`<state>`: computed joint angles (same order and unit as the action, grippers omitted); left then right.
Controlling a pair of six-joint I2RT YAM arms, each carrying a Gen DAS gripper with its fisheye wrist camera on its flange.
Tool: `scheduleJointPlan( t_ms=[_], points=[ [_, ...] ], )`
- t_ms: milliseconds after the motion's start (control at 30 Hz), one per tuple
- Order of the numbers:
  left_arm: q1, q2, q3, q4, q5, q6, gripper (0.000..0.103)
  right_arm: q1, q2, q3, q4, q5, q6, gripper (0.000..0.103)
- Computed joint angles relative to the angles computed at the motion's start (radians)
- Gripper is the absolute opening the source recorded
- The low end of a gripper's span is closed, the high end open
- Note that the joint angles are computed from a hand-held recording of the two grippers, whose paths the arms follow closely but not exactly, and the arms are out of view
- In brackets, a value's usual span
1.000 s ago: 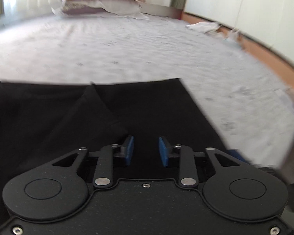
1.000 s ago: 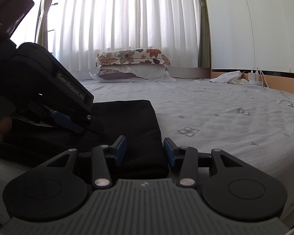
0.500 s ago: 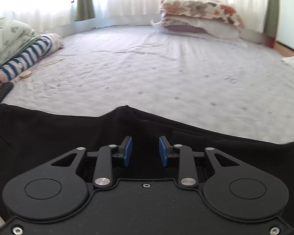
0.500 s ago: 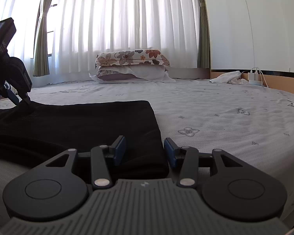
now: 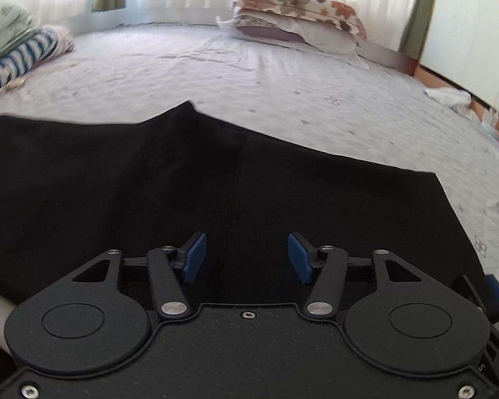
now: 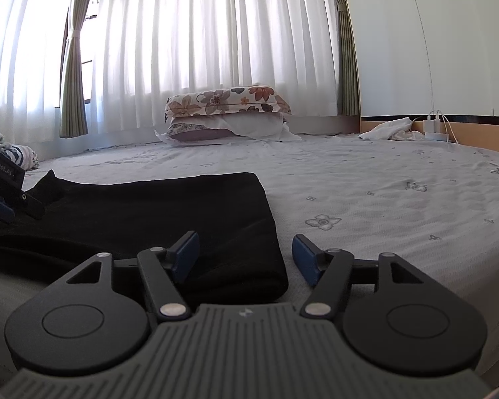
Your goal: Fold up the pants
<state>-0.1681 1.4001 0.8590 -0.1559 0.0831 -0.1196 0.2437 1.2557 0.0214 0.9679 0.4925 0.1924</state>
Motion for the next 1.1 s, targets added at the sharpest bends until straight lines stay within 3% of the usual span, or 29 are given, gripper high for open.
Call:
scheduleJointPlan(
  t_ms=[133, 267, 333, 400, 533, 633, 733, 767, 967, 1100],
  points=[
    [0.087, -0.048, -0.059, 0.0, 0.1, -0.038, 0.063, 0.027, -0.004, 0.0, -0.006, 0.026, -0.01, 0.082],
    [0.151, -0.057, -0.048, -0.056, 0.239, -0.021, 0.069, 0.05, -0.075, 0.011, -0.096, 0.038, -0.014, 0.086],
    [0.176, -0.024, -0.018, -0.074, 0.297, -0.035, 0.066, 0.072, -0.089, 0.018, -0.116, 0.06, -0.024, 0.086],
    [0.186, 0.012, 0.018, -0.085, 0.32, -0.047, 0.033, 0.086, -0.101, 0.026, -0.138, 0.068, -0.027, 0.086],
    [0.201, 0.073, 0.066, -0.08, 0.33, -0.076, 0.031, 0.116, -0.111, 0.035, -0.16, 0.094, -0.035, 0.087],
    [0.213, 0.131, 0.098, -0.052, 0.364, -0.117, 0.039, 0.122, -0.12, 0.042, -0.182, 0.1, -0.025, 0.087],
    [0.192, 0.159, 0.137, -0.062, 0.332, -0.119, 0.023, 0.125, -0.14, 0.046, -0.21, 0.104, -0.015, 0.087],
    [0.187, 0.158, 0.139, -0.065, 0.32, -0.11, 0.006, 0.128, -0.142, 0.047, -0.213, 0.108, -0.015, 0.087],
    [0.161, 0.091, 0.079, 0.012, 0.219, -0.114, 0.005, 0.158, -0.164, 0.066, -0.261, 0.138, -0.02, 0.087],
    [0.166, 0.081, 0.088, -0.024, 0.196, -0.095, 0.005, 0.18, -0.17, 0.073, -0.263, 0.145, -0.051, 0.087]
  ],
)
